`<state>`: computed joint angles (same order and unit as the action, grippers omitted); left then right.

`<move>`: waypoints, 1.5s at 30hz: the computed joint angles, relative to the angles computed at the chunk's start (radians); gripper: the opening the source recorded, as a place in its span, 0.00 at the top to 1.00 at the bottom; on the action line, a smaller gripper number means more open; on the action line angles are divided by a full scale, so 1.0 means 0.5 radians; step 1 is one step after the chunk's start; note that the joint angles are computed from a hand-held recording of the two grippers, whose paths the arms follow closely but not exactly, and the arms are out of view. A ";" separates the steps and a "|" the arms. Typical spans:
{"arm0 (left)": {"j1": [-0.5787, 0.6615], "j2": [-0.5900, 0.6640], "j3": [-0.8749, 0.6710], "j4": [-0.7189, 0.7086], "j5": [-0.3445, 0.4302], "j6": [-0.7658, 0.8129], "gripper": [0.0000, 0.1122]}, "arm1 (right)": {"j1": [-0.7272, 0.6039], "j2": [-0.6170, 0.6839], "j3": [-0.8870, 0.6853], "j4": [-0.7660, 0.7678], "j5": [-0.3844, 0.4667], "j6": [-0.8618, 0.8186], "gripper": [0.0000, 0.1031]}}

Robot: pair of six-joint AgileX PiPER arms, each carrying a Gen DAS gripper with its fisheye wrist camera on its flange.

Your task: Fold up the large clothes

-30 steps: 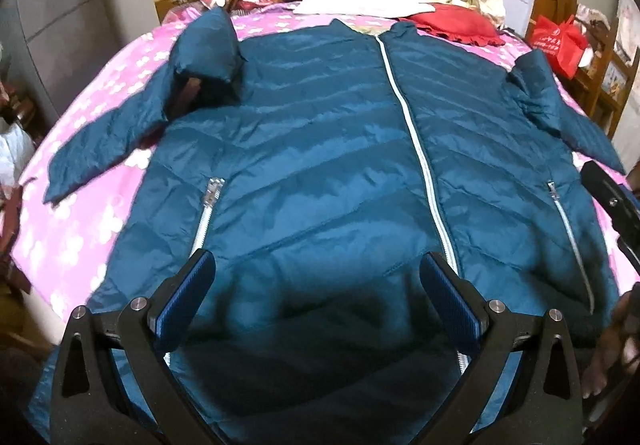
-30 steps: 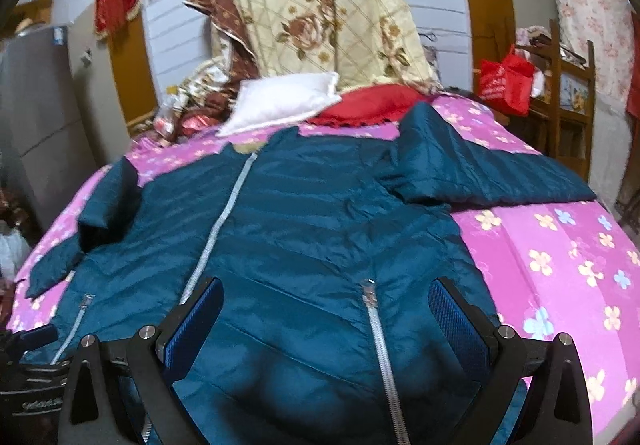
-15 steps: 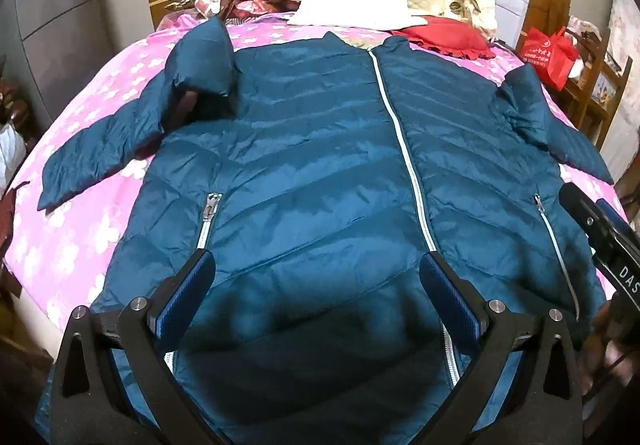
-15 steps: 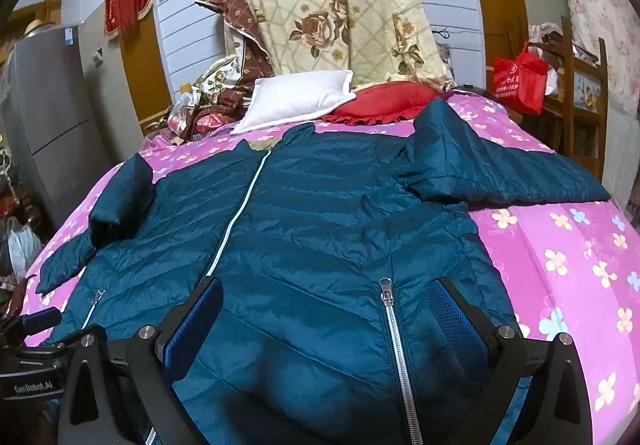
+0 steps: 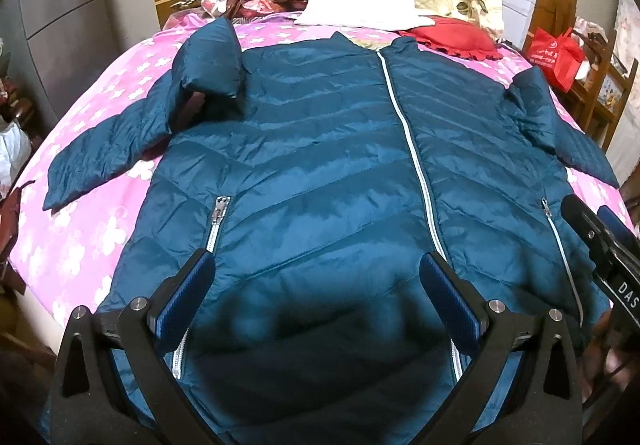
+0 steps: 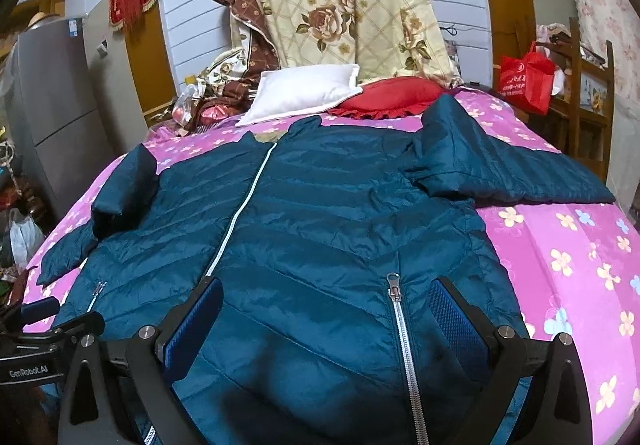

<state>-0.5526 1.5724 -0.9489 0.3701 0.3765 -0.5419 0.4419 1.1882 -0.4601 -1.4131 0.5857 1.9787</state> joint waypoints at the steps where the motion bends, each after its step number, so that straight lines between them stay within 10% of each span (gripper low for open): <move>1: 0.000 0.005 -0.007 0.016 0.010 -0.022 0.09 | -0.006 0.005 -0.001 -0.005 -0.006 0.003 0.01; 45: 0.255 0.350 -0.427 -0.211 0.011 0.304 0.09 | 0.043 0.023 -0.025 0.047 0.013 -0.034 0.01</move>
<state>-0.4252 1.7477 -1.1622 0.2644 0.3820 -0.3898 0.4635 1.1996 -0.4725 -1.3897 0.5921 1.9616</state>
